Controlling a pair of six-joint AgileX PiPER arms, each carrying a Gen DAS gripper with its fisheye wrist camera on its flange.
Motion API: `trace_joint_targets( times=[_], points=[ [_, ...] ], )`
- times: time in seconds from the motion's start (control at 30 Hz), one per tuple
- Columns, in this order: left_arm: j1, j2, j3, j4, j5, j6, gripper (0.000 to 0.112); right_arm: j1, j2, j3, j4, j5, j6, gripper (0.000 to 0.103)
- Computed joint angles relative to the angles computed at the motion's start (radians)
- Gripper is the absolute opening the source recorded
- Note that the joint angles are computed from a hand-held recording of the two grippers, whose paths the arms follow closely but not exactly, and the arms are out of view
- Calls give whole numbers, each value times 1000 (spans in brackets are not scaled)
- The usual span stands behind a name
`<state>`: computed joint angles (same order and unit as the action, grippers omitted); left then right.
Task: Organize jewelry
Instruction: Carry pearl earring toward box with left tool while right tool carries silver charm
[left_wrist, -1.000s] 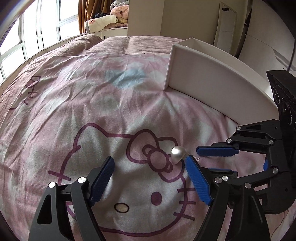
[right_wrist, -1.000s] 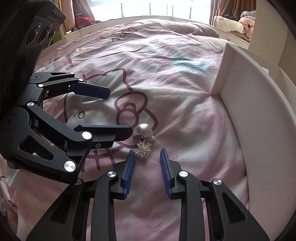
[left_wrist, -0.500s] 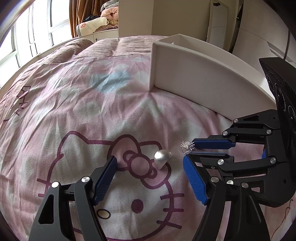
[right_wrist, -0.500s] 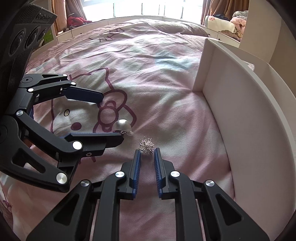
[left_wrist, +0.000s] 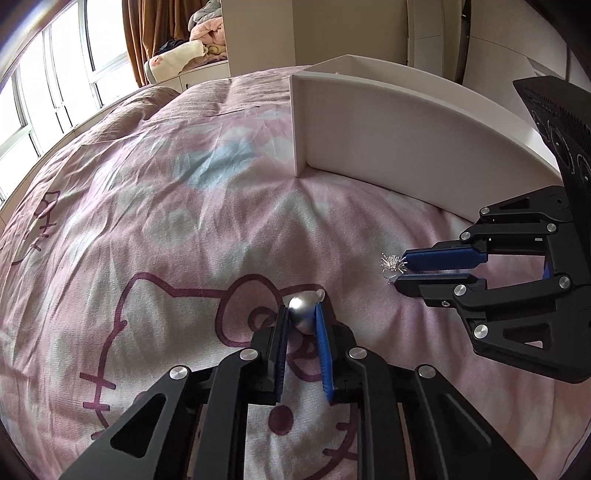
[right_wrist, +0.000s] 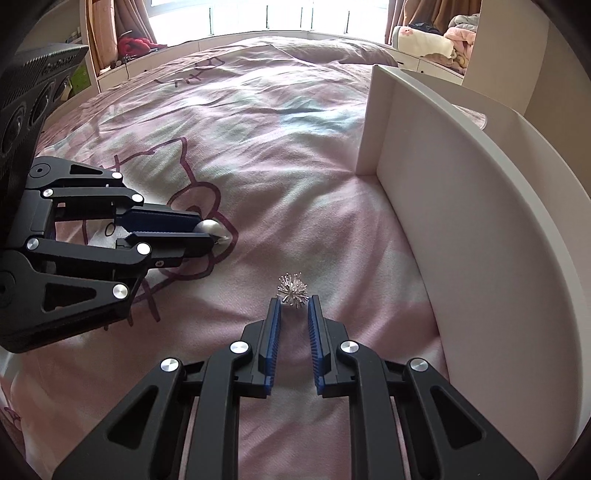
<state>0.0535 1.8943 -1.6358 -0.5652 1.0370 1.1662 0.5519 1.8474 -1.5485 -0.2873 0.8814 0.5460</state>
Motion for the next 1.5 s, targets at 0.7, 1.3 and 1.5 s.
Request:
trace_joint_targets(
  times=[0.7,1.3,1.5],
  points=[
    [-45,37,-227,41,49,-161,19,-36,-52,-120,-12,49,-12,16],
    [33,52,-172,34,27,-102,19,-6,34,-65,13,47,-26,28],
    [49,63,-190,42,33,-102,19,8,27,-77,-6,56,-45,17]
  ],
)
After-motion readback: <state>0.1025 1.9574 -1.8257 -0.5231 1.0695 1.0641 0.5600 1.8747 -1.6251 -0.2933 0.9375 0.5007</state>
